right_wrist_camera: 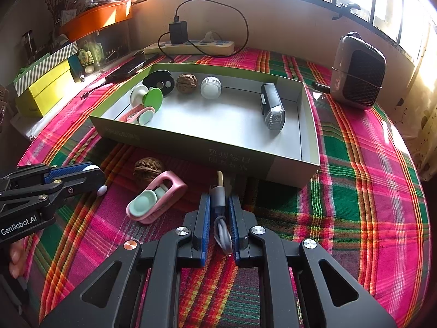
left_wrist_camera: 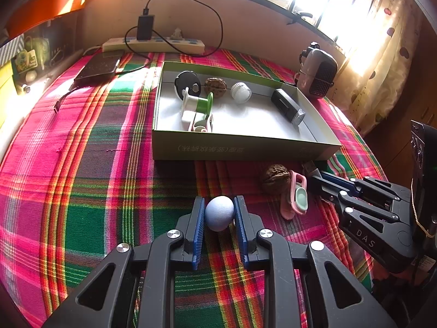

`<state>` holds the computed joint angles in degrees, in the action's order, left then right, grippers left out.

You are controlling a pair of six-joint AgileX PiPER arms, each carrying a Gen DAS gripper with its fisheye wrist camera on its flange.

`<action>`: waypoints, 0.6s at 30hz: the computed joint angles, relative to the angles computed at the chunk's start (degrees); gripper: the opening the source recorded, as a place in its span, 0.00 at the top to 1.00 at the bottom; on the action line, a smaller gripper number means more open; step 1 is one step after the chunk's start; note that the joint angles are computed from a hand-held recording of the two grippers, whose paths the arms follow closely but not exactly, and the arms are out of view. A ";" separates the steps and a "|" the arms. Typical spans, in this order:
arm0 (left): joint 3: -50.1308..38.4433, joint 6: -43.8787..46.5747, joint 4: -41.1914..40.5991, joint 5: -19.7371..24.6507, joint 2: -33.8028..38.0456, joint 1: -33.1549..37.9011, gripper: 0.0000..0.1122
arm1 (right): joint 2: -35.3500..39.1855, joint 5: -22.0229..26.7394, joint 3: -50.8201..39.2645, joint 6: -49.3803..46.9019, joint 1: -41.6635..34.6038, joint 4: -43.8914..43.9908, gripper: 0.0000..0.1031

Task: Organize objects
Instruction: 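Lift the white cable with the right tool while the left tool holds the white ball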

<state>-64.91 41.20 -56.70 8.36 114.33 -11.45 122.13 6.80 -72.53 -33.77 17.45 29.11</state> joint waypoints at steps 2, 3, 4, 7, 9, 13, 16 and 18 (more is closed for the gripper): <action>0.03 0.58 -0.65 0.08 0.00 0.03 0.83 | 0.00 0.22 -0.02 -1.64 -0.14 1.79 0.88; -0.05 0.60 -0.65 0.16 0.05 0.08 0.83 | 0.03 0.31 -0.07 -2.35 -0.23 2.53 0.88; 0.06 0.53 -0.70 0.02 -0.02 0.02 0.83 | -0.08 0.17 0.10 -2.35 -0.21 2.57 0.88; -0.18 -3.02 2.64 -0.25 0.04 -0.17 0.83 | -0.19 0.17 0.28 -4.74 -0.33 5.05 0.88; -0.34 -3.98 3.55 -0.35 0.14 -0.20 0.83 | -0.35 0.06 0.49 -7.10 -0.48 7.57 0.88; -0.08 -4.01 3.71 -0.66 -0.18 -0.21 0.83 | -0.68 0.33 0.91 -11.81 -0.79 12.46 0.88; 0.00 -5.47 5.43 -0.91 -0.54 -0.44 0.83 | -0.99 0.60 1.24 -16.04 -1.06 16.79 0.88; 0.23 -6.20 6.34 -1.14 -0.98 -0.56 0.83 | -1.35 0.75 1.66 -20.38 -1.30 21.14 0.88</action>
